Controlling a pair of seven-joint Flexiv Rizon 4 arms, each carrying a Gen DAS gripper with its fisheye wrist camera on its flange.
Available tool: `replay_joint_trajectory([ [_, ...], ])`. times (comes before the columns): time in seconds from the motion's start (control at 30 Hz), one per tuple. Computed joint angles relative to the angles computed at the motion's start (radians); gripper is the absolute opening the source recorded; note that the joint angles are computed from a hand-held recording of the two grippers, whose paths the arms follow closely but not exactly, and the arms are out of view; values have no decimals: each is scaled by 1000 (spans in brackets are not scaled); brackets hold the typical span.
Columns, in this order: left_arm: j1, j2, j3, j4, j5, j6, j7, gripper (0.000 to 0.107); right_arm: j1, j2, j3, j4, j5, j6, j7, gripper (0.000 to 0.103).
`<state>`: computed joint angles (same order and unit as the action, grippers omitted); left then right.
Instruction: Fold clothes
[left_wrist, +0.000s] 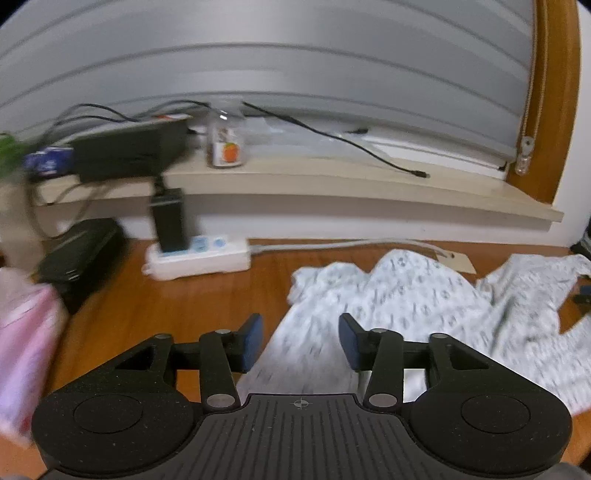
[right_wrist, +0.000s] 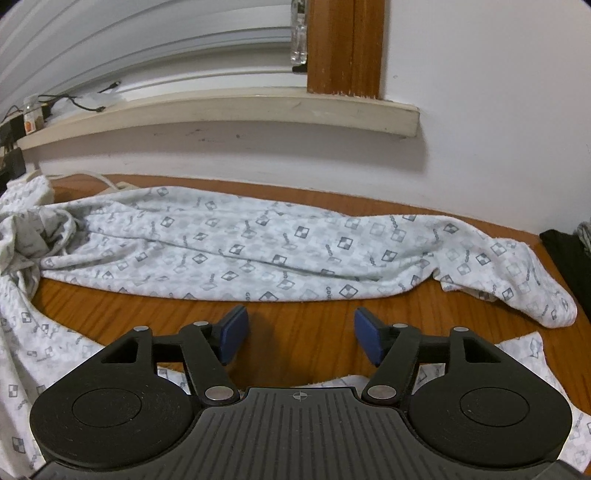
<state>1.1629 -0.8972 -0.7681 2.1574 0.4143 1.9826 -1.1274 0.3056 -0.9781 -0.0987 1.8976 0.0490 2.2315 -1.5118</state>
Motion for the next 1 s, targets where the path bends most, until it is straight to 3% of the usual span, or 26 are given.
replay_joint_trajectory([
  [0.2,-172,-54,42,-178,-141,-140,30,59,-19,1,15,1,-20,2,5,64],
  [0.27,-203,-59,49,-207,-184,-184,59,54,-30,1,22,0,-32,1,10,65],
  [0.33,-223,-52,59,-209,-208,-201,91,35,-39,1,28,1,-44,2,14,65],
  [0.37,-226,-45,61,-200,-216,-191,104,6,-41,1,29,1,-48,2,16,65],
  [0.4,-228,-37,64,-190,-223,-181,116,1,-44,0,31,1,-53,3,17,65],
  [0.43,-230,-29,68,-178,-226,-156,124,1,-46,0,32,1,-57,3,18,66],
  [0.57,-208,42,103,-114,-193,111,26,1,-46,0,30,2,-61,6,18,66],
  [0.63,-237,109,174,-90,-214,225,-20,1,-49,-1,29,2,-67,8,15,67],
  [0.73,-241,170,215,-79,-207,160,-44,5,-47,-2,26,0,-66,8,11,67],
  [0.8,-284,176,269,-82,-212,144,-54,28,-54,-3,30,-1,-73,8,12,68],
  [1.0,-292,107,258,-112,-103,121,-126,58,-53,-4,28,-1,-73,9,8,69],
])
